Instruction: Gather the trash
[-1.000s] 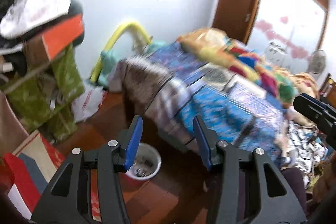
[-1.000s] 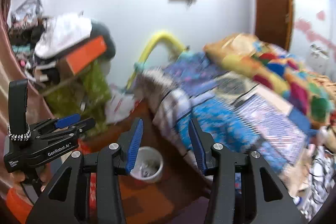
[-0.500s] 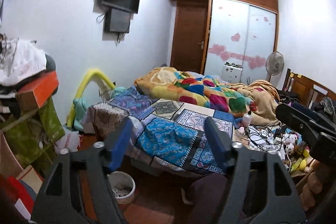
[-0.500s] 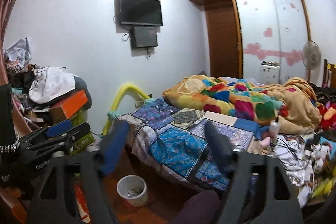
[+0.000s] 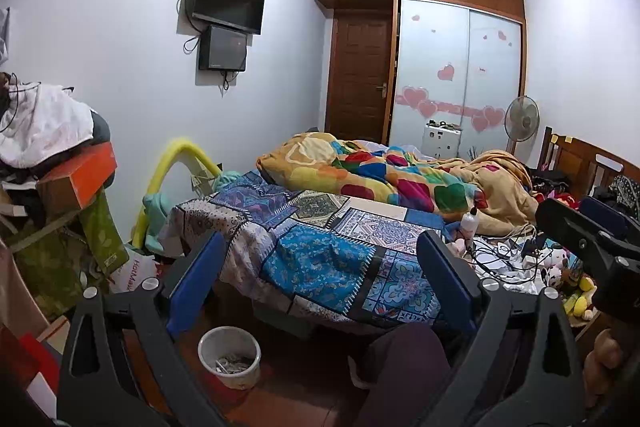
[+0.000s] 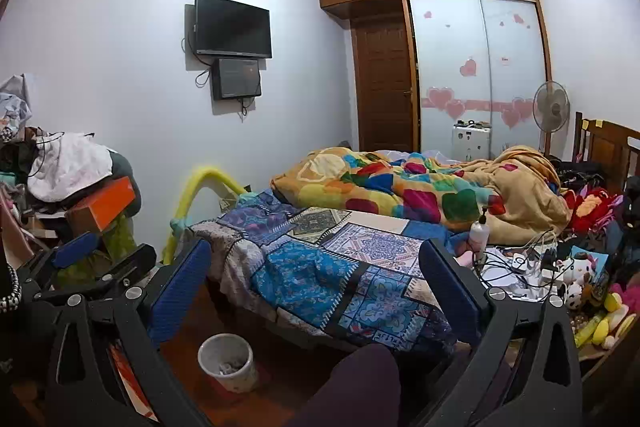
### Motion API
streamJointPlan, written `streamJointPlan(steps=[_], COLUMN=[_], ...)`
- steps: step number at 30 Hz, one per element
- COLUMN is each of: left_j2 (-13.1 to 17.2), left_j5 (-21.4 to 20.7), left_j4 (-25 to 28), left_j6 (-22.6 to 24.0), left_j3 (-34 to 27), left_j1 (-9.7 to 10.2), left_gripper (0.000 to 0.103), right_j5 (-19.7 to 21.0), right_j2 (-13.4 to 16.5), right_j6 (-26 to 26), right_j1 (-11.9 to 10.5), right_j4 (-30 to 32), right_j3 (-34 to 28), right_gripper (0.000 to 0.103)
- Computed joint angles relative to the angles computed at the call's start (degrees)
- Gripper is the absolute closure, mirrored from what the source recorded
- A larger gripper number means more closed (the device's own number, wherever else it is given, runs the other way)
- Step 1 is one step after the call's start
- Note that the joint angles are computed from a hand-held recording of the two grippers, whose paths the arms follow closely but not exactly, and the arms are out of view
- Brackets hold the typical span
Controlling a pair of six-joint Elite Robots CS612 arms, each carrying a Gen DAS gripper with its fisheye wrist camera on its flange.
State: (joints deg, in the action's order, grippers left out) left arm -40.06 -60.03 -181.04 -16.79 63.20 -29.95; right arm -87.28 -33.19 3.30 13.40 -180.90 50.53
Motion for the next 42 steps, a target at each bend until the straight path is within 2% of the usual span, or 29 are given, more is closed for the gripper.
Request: streamJointPlan(steps=[42], left_j2=[-0.36], left_j5=[0.07], left_j4=[0.29], left_j6=[-0.19], left_j3=[0.61], left_j1=[-0.35], left_gripper=[0.005], right_j5=[-0.84], right_j2=[-1.29], right_j6=[-0.84], right_j1=[-0.14], right_j4=[-0.13], right_j3=[1.73], right_gripper=[0.0])
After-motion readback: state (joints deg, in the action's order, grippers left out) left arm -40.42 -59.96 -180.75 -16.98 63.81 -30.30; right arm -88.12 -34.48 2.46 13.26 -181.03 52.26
